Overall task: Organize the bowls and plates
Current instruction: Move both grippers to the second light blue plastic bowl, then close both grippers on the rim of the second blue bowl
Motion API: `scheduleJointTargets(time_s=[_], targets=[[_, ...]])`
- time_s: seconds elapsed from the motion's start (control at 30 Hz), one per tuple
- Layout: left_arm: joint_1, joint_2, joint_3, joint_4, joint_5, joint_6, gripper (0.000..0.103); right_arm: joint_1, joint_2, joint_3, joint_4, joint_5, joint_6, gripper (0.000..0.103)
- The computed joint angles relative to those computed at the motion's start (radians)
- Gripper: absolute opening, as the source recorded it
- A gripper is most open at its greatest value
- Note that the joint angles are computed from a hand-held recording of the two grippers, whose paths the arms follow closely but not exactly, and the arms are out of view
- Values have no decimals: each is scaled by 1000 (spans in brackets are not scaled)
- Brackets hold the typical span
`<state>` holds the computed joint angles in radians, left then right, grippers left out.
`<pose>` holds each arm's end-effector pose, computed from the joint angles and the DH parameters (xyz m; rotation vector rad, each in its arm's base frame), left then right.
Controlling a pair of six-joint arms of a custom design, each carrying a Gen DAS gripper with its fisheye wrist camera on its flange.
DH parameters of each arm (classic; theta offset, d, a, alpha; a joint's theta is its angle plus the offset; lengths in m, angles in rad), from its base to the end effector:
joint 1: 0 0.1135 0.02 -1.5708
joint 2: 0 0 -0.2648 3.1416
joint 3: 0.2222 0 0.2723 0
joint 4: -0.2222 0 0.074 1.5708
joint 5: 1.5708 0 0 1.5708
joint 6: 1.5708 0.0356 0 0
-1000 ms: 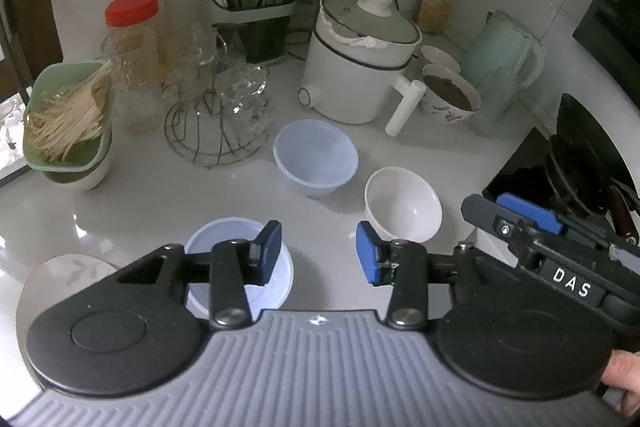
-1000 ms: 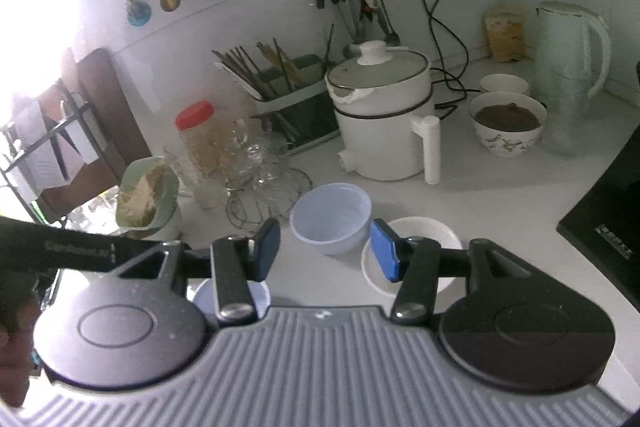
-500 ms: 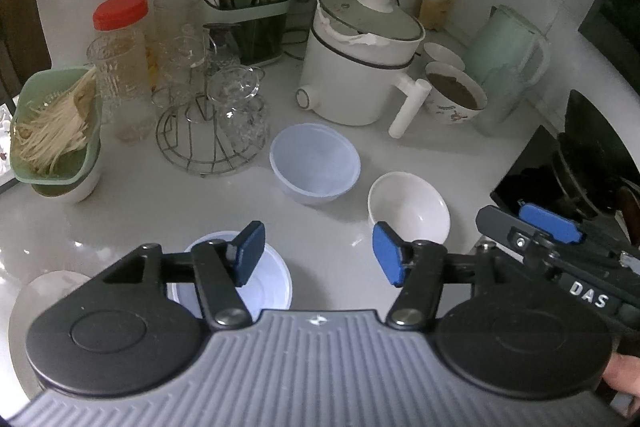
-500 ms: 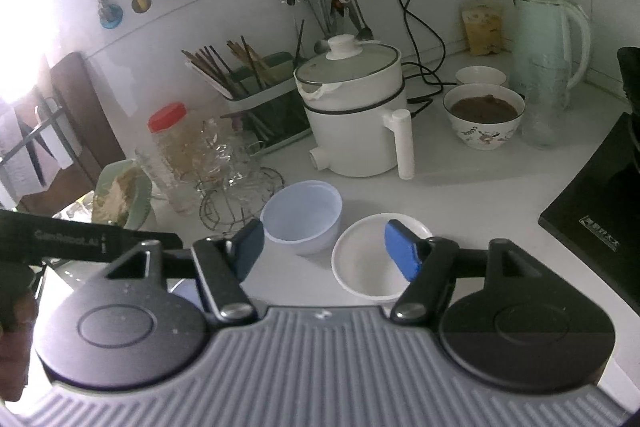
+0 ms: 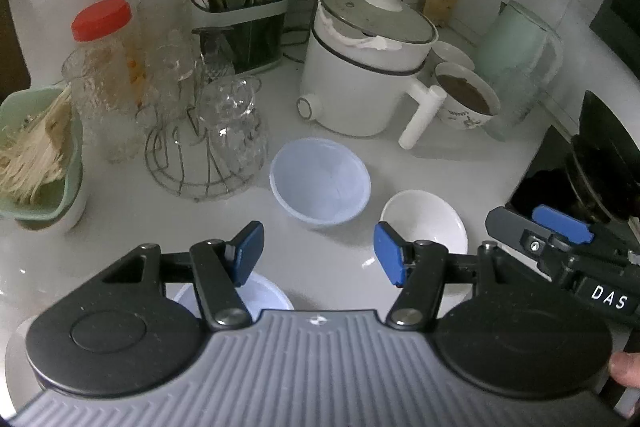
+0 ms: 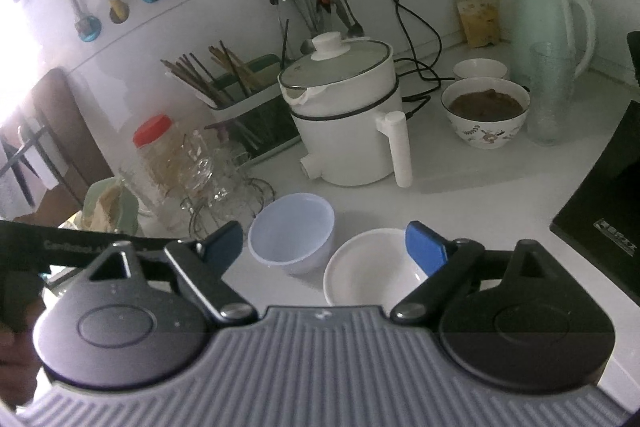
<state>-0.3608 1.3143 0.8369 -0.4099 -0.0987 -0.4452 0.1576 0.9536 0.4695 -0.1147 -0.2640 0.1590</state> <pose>0.2683 -0.0975 0.2161 -0.1473 2.4619 -0.2320 0.2151 0.0436 0.1979 -0.1512 2.1782 0.4670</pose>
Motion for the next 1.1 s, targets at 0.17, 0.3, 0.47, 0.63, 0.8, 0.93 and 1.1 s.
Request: scheduleJointTargets(time_s=[0.17, 0.3, 0.47, 0.63, 0.8, 0.93, 1.1], targets=[[52, 79, 29, 31, 36, 35, 66, 33, 110, 28, 70, 11, -3, 90], [95, 142, 54, 46, 66, 52, 66, 60, 201, 53, 121, 37, -6, 90], [142, 218, 83, 79, 91, 84, 66, 80, 329, 98, 195, 60, 3, 89], [194, 315, 126, 120, 151, 93, 66, 109, 450, 154, 250, 81, 8, 89], [232, 418, 174, 148, 214, 99, 66, 128, 570, 222, 291, 85, 13, 81], [233, 502, 215, 167, 226, 99, 66, 138, 661, 279, 293, 108, 9, 73], [230, 596, 280, 184, 239, 85, 66, 142, 793, 367, 277, 122, 29, 52]])
